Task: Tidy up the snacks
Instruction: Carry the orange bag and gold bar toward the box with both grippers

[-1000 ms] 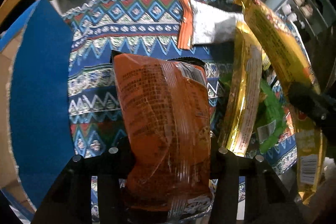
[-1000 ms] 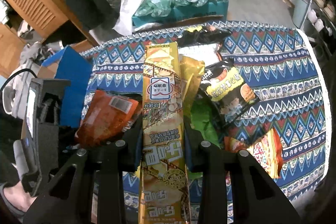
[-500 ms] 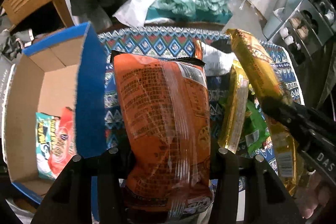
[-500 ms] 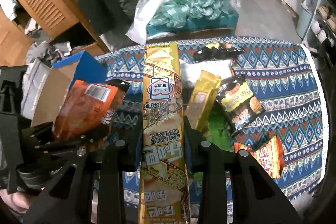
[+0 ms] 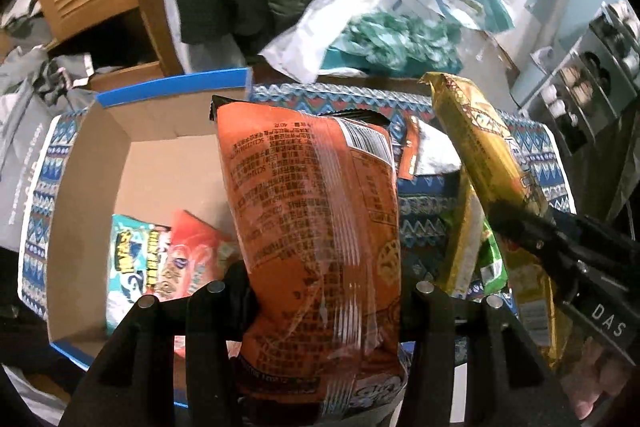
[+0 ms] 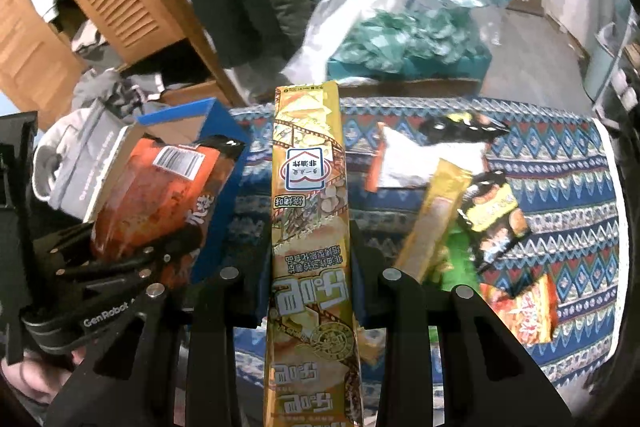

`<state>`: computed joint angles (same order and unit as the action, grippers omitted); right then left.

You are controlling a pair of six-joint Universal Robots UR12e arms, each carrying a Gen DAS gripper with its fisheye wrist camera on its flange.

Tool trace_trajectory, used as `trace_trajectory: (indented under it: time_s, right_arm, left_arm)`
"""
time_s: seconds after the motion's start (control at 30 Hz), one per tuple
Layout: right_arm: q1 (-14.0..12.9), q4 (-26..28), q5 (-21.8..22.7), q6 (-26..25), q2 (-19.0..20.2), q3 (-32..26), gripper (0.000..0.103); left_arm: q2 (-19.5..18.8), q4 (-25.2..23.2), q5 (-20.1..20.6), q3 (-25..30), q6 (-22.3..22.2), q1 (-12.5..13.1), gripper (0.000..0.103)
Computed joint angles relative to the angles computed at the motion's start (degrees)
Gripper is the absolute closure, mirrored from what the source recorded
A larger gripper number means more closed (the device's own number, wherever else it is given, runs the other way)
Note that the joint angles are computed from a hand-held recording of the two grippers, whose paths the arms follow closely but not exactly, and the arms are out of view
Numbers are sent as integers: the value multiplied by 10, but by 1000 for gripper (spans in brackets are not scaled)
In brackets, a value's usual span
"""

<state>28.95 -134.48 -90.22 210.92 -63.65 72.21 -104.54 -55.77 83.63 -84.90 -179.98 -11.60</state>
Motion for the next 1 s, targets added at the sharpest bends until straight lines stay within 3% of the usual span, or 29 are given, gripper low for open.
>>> trace_trajectory:
  time_s: [0.47, 1.0]
  right_arm:
    - [26, 45, 32, -30, 71, -120, 72]
    - [52, 148, 67, -57, 179, -301, 72]
  left_arm:
    - [25, 27, -6, -30, -35, 55, 53]
    - [36, 34, 3, -54, -68, 104, 53]
